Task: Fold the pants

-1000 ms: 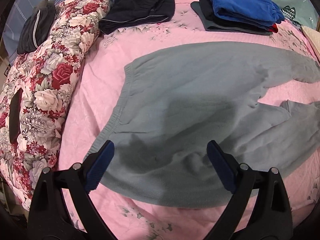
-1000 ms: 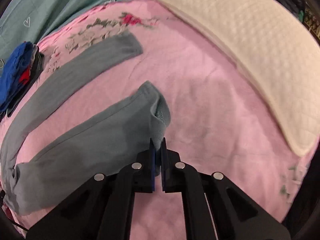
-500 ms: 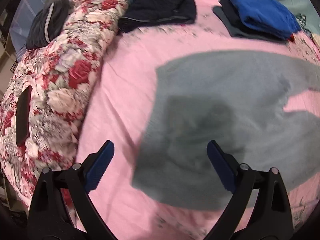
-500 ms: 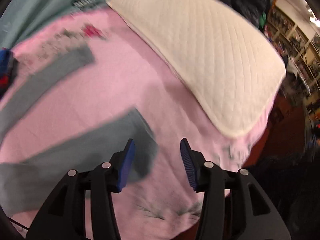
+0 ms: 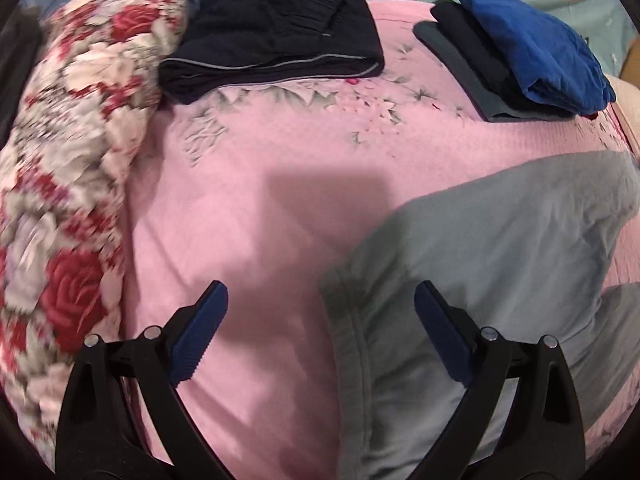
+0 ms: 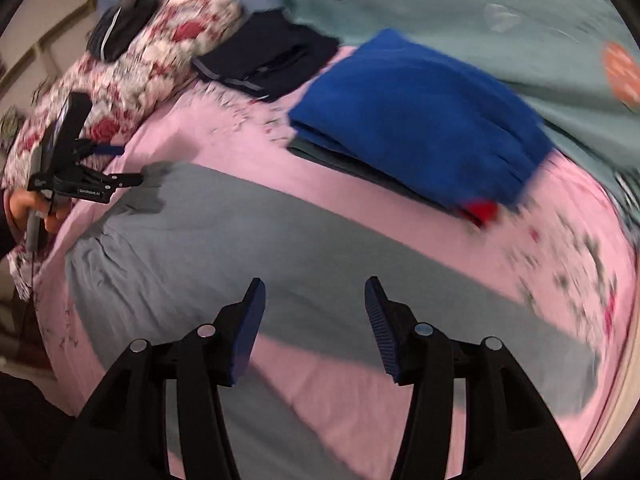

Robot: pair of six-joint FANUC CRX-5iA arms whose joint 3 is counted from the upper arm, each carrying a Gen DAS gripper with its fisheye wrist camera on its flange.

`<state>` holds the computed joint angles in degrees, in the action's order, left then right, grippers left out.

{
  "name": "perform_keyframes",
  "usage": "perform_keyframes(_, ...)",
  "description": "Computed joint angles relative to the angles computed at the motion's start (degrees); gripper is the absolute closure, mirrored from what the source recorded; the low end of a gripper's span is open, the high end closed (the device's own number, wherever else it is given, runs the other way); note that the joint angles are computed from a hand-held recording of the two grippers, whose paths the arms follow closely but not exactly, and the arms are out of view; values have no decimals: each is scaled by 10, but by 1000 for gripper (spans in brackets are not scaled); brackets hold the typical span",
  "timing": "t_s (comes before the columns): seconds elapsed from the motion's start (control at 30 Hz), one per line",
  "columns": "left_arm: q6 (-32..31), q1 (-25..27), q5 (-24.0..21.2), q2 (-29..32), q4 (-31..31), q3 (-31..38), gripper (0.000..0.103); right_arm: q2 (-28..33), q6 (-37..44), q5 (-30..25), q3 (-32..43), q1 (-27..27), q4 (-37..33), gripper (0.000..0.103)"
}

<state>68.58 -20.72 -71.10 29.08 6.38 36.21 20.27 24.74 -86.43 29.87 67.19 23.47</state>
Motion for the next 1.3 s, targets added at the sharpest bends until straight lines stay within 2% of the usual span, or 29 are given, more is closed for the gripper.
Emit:
perform_keyframes(0.17, -46, 12, -4, 30, 60, 18, 13, 81, 146, 4, 96, -78, -70, 51)
perform_keyframes(0.27, -85, 14, -21, 46, 88, 34, 26, 129, 211, -18, 165, -96, -98, 51)
perform_keyframes(0.33, -110, 13, -40, 60, 94, 53, 40, 164, 251, -43, 219, -106, -122, 51)
perform_keyframes(0.43, -144, 12, -75, 85, 102, 88, 54, 197, 294, -66, 272, -115, -142, 51)
perform_keyframes(0.5, -161, 13, -102, 103, 112, 113, 57, 211, 310, -76, 294, -121, -156, 51)
perform_keyframes(0.67, -193, 7, -134, 127, 105, 152, 57, 238, 341, -95, 329, -127, -166, 51)
perform_keyframes(0.7, -196, 7, -134, 129, 107, 154, 57, 241, 345, -98, 332, -126, -164, 53)
perform_keyframes(0.73, -195, 7, -136, 132, 108, 158, 62, 246, 348, -102, 339, -125, -159, 55)
perform_keyframes(0.77, -195, 8, -139, 135, 111, 163, 67, 250, 353, -105, 347, -125, -160, 66)
perform_keyframes(0.8, -197, 10, -147, 139, 117, 170, 79, 250, 354, -106, 352, -126, -168, 83)
perform_keyframes(0.83, -197, 12, -153, 143, 121, 175, 87, 254, 356, -111, 362, -128, -176, 90)
perform_keyframes(0.9, -204, 13, -160, 144, 124, 180, 93, 269, 362, -132, 391, -124, -171, 100)
perform_keyframes(0.97, -217, 14, -155, 136, 124, 172, 97, 273, 363, -142, 403, -120, -170, 102)
perform_keyframes(1.17, -244, 29, -122, 88, 154, 119, 98, 225, 336, -118, 367, -101, -151, 102)
perform_keyframes(1.3, -272, 36, -114, 47, 175, 84, 98, 211, 339, -140, 387, -76, -138, 102)
